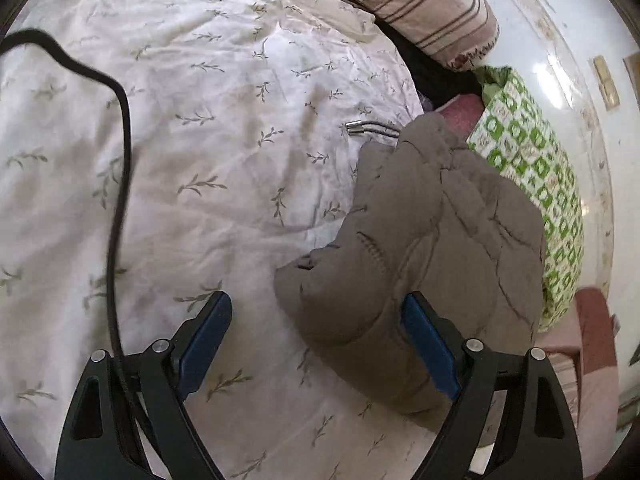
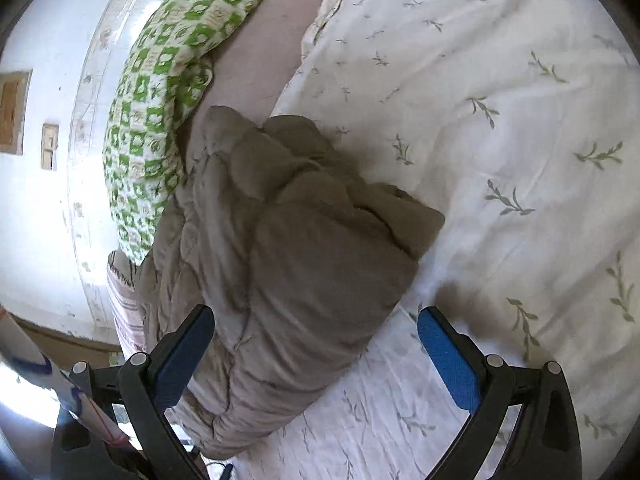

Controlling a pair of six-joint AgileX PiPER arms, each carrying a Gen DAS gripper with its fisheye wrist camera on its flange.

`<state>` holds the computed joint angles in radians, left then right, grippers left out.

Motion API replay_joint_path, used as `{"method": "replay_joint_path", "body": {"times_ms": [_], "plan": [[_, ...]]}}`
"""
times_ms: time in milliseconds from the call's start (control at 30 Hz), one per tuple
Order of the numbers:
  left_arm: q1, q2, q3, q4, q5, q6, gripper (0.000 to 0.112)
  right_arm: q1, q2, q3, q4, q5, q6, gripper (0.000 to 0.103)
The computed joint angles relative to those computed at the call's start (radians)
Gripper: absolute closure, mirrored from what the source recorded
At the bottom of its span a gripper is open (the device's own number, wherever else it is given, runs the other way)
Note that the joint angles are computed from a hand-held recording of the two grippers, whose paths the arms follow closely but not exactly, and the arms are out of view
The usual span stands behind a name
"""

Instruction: Fold large clothes

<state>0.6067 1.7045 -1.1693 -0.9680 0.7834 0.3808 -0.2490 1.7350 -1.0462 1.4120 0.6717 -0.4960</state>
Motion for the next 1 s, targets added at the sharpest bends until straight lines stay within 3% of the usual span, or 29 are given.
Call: {"method": "replay_joint_path", "body": {"times_ms": [67, 167, 267, 300, 333, 367, 433, 567, 733, 867, 1000], "plan": [[-0.032, 0.007, -0.003, -0.022, -0.052, 0.022, 0.020, 0.004, 0.003, 0.008, 0.074, -0.030, -0.081, 0.000], [-0.056, 0.056, -0.029, -0.118, -0.064, 0.093, 0.018, 0.016, 0.037, -0.027, 0.083, -0.042, -0.105, 0.000], [-0.095, 0.069, -0.047, -0.114, -0.121, 0.090, 0.017, 0.024, 0.062, -0.056, 0.057, -0.039, -0.117, 0.000], [-0.112, 0.069, -0.060, -0.074, -0.141, 0.068, 0.021, 0.027, 0.064, -0.063, 0.053, -0.037, -0.132, 0.006], [-0.123, 0.064, -0.067, -0.050, -0.155, 0.060, 0.038, 0.030, 0.061, -0.065, 0.052, -0.042, -0.152, 0.015], [-0.144, 0.052, -0.078, 0.010, -0.177, 0.031, 0.047, 0.034, 0.058, -0.079, 0.010, -0.051, -0.141, 0.027], [-0.213, 0.001, -0.082, 0.210, -0.264, -0.076, 0.063, 0.053, 0.040, -0.128, -0.172, -0.077, -0.016, 0.038], [-0.312, -0.086, -0.064, 0.549, -0.366, -0.290, 0.072, 0.211, -0.076, -0.140, -0.572, -0.297, 0.131, 0.056], [-0.275, -0.154, -0.059, 0.516, -0.299, -0.230, 0.073, 0.290, -0.189, -0.150, -0.999, -0.295, 0.460, 0.061], [-0.227, -0.278, 0.016, 0.484, -0.243, -0.169, 0.073, 0.275, -0.311, -0.086, -0.960, -0.228, 0.413, 0.061], [-0.124, -0.413, 0.100, 0.372, -0.116, -0.052, 0.073, 0.237, -0.440, -0.010, -0.885, -0.138, 0.360, 0.061]]}}
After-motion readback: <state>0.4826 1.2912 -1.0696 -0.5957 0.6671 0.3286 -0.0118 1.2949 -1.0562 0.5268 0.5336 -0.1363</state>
